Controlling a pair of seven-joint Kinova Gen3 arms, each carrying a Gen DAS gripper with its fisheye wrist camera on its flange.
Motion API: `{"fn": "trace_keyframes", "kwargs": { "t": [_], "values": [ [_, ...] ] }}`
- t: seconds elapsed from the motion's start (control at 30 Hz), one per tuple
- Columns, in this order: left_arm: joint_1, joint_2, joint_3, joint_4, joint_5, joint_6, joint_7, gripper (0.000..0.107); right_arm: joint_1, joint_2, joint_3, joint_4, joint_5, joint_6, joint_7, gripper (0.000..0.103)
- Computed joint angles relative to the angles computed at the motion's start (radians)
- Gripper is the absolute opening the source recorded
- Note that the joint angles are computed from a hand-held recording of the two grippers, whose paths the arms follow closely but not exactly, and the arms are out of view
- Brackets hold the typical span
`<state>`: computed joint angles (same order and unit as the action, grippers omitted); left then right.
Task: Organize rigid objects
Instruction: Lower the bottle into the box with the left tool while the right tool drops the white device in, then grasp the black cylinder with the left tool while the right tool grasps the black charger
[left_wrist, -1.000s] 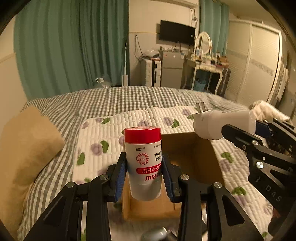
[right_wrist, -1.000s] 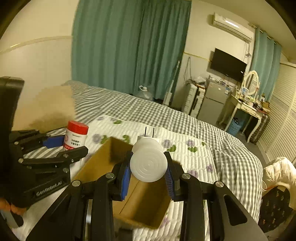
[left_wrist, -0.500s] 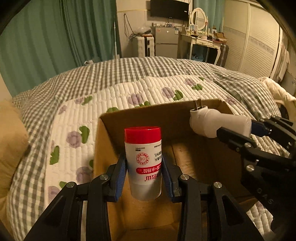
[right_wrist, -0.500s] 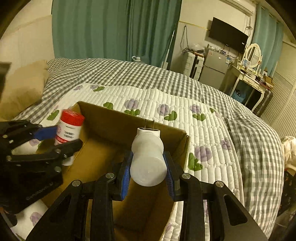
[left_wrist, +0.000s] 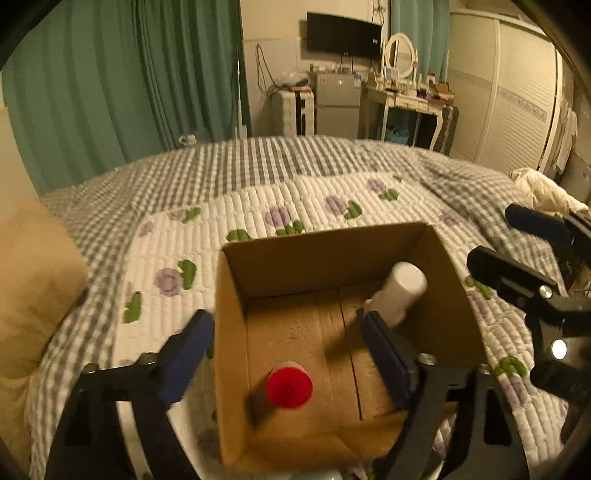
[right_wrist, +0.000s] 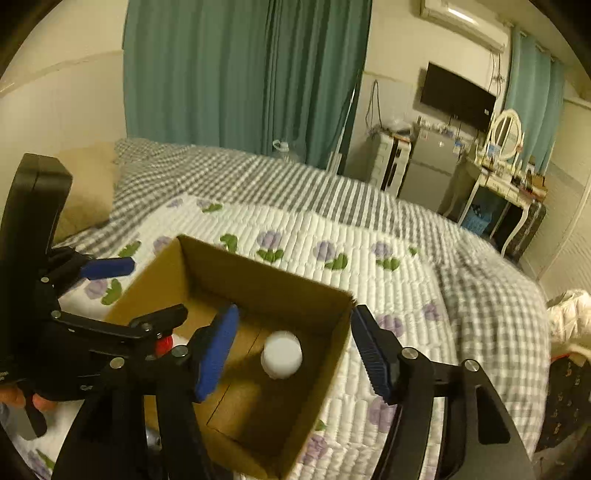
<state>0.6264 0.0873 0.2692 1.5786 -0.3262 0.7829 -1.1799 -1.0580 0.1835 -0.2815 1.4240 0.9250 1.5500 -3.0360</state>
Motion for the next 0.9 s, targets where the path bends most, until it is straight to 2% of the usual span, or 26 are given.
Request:
{"fn": "trace_keyframes", "kwargs": {
  "t": [0.07,0.17,0.27,0.37,0.47,0.6,0.67,0.77,0.9],
  "values": [
    [0.009,-0.052,0.005,0.035,-0.035,-0.001,0.048,0.101,-0.027,-0.001,-0.01,-0.029,0.013,0.053,0.01,0.075],
    [-0.002,-0.129,0.022,0.084,-0.035,0.013,0.074,0.101,-0.077,-0.007,-0.032,-0.071,0.018,0.132,0.018,0.075],
    [-0.041,-0.193,0.079,0.127,-0.061,0.056,0.144,0.102,-0.138,0.006,-0.053,-0.107,0.026,0.214,0.018,0.077],
    [-0.08,-0.252,0.141,0.19,-0.102,0.083,0.232,0.102,-0.189,0.016,-0.066,-0.116,0.005,0.247,0.005,0.077],
    [-0.102,-0.281,0.172,0.244,-0.068,0.102,0.261,0.102,-0.208,0.018,-0.076,-0.081,-0.063,0.209,-0.018,0.077],
    [-0.111,-0.285,0.203,0.319,-0.016,0.086,0.295,0.102,-0.201,0.038,-0.073,-0.011,-0.17,0.132,-0.064,0.077],
    [-0.102,-0.271,0.219,0.348,0.007,0.075,0.314,0.102,-0.188,0.03,-0.069,0.048,-0.212,0.065,-0.112,0.077],
    [-0.074,-0.223,0.252,0.367,-0.009,0.083,0.374,0.101,-0.17,0.017,-0.071,0.109,-0.249,-0.005,-0.162,0.077],
    [-0.009,-0.192,0.228,0.39,0.037,0.068,0.385,0.095,-0.159,0.023,-0.075,0.136,-0.268,-0.039,-0.162,0.077]
  ]
}}
